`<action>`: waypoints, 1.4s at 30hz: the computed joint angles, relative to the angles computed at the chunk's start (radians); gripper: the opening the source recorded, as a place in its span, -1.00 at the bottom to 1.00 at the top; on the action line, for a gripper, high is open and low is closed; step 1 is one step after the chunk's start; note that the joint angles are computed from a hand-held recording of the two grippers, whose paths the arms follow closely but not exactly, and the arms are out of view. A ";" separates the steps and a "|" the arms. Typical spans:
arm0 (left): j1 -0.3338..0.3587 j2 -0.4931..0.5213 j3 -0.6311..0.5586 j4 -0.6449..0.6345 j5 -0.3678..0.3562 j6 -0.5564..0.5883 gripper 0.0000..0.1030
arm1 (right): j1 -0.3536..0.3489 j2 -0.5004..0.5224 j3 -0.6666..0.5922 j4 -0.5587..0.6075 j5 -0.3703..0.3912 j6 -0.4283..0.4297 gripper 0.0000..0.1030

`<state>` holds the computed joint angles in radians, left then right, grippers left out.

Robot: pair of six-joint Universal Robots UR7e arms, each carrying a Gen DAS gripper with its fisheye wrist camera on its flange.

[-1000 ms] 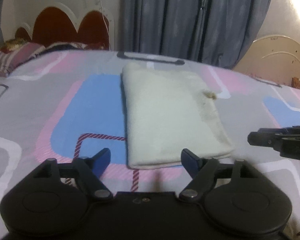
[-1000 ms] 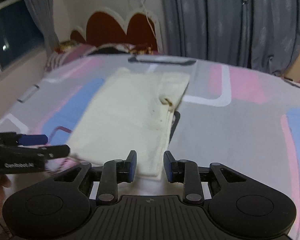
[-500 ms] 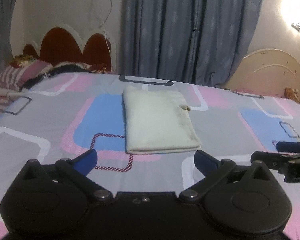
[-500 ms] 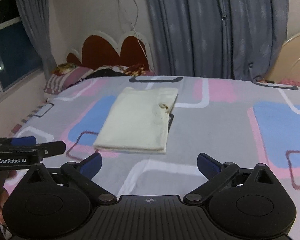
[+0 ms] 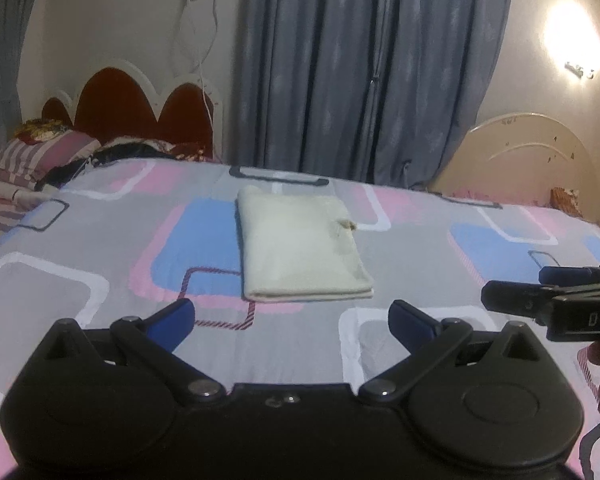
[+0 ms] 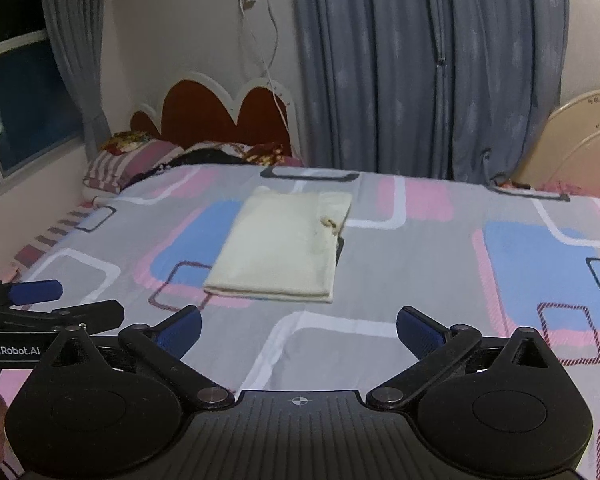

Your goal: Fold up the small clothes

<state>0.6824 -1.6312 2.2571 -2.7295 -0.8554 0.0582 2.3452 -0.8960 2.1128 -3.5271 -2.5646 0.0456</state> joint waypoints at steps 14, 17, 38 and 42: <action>-0.016 -0.013 0.002 -0.011 -0.002 0.020 1.00 | 0.017 -0.012 0.000 -0.037 0.000 -0.062 0.99; -0.016 -0.013 0.002 -0.013 -0.002 0.024 1.00 | 0.017 -0.014 0.003 -0.038 0.000 -0.063 0.99; -0.012 -0.010 0.000 -0.024 0.014 0.049 1.00 | 0.010 -0.021 0.005 -0.054 0.010 -0.092 0.99; -0.001 -0.008 -0.009 -0.040 0.009 0.060 1.00 | 0.010 -0.017 0.005 -0.061 0.011 -0.098 0.99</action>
<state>0.6812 -1.6395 2.2480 -2.7691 -0.8460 0.1187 2.3549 -0.9135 2.1178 -3.5877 -2.5536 -0.0519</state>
